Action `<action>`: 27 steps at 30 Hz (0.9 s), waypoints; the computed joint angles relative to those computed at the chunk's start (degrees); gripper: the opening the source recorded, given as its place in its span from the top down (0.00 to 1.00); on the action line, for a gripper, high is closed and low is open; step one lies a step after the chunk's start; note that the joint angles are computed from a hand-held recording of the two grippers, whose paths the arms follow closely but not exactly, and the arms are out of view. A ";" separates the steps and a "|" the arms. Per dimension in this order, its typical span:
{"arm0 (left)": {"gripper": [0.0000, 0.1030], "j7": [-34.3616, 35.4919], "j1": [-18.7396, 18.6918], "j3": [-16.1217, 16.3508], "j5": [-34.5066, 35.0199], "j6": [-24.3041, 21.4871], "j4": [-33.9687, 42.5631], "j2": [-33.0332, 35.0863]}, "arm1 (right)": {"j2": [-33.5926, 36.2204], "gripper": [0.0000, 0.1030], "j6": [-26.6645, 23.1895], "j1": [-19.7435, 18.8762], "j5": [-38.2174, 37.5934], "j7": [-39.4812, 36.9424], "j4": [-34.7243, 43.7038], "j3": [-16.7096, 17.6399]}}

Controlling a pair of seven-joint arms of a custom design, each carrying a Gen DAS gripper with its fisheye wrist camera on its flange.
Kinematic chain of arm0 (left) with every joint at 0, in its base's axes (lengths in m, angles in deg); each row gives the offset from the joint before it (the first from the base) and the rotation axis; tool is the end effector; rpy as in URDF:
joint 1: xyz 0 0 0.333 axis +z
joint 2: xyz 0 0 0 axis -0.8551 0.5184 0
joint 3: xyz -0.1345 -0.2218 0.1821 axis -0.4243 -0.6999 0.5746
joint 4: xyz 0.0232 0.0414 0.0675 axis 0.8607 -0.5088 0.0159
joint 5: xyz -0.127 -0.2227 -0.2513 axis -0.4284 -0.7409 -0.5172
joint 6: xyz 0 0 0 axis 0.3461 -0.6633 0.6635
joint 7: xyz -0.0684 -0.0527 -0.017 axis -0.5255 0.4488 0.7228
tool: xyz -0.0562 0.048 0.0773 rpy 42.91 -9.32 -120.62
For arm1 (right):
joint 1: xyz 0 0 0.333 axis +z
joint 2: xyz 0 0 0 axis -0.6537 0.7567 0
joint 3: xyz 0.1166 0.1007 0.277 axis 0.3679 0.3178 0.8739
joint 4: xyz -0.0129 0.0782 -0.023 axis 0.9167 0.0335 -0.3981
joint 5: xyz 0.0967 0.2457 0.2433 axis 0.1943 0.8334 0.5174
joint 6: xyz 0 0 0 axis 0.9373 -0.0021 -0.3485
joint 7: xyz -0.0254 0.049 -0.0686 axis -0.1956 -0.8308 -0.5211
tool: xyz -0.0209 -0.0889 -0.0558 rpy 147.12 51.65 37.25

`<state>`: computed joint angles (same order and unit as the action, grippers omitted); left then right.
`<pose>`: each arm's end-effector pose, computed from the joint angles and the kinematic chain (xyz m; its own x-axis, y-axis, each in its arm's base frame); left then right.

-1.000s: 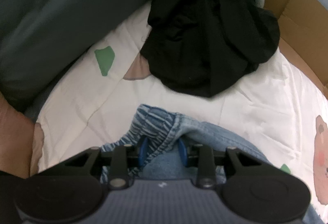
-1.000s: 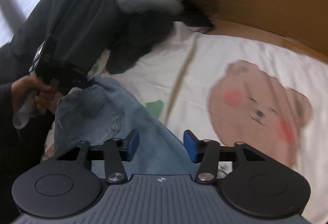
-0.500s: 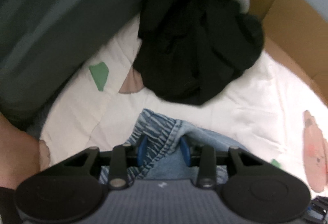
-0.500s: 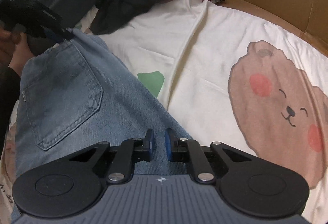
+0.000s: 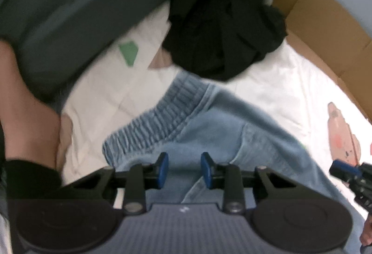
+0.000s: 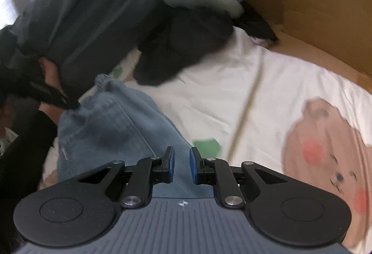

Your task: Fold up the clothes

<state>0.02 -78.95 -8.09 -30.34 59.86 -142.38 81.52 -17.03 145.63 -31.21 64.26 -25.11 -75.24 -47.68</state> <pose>0.6308 -0.2853 0.5125 0.4273 -0.8957 0.1228 -0.8115 -0.4399 -0.3848 0.5747 0.1588 0.4176 0.6761 -0.6803 -0.2829 -0.6482 -0.3666 -0.6674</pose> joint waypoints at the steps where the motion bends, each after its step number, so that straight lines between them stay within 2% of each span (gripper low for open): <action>1: 0.70 -0.65 0.00 0.17 0.22 0.86 -0.99 -0.05 | 0.59 0.86 0.70 0.65 -0.99 0.37 0.88 0.24; 4: 0.73 -2.32 -0.22 0.85 1.68 2.22 -2.68 0.47 | 2.34 0.88 1.84 2.32 -5.48 2.90 3.27 0.93; 8: 0.97 -5.69 -0.71 2.26 4.32 2.72 -3.65 1.51 | 4.78 0.88 3.17 3.90 -10.25 5.65 6.71 2.44; 10: 0.97 -7.77 -0.08 2.49 4.78 5.22 -5.72 0.58 | 6.10 0.88 3.50 4.60 -12.71 6.65 8.63 3.24; 13: 0.97 -8.00 0.79 1.91 4.49 6.61 -7.62 -1.22 | 7.54 0.88 1.69 4.79 -15.68 5.19 11.02 4.68; 16: 0.93 -7.79 -0.12 1.96 8.05 6.57 -9.25 -4.00 | 8.62 0.88 2.45 6.12 -19.66 6.49 12.17 4.88; 20: 0.91 -5.79 1.42 0.78 7.70 9.45 -10.30 -6.01 | 10.76 0.88 3.81 6.85 -22.46 8.95 14.03 5.58; 25: 0.81 -1.17 2.51 0.08 5.56 14.35 -7.00 -2.47 | 14.04 0.88 5.28 8.05 -26.93 14.16 16.89 5.67; 27: 0.79 -0.24 1.79 0.65 5.13 13.90 -3.33 0.77 | 15.72 0.87 4.57 8.46 -29.30 17.42 18.86 5.31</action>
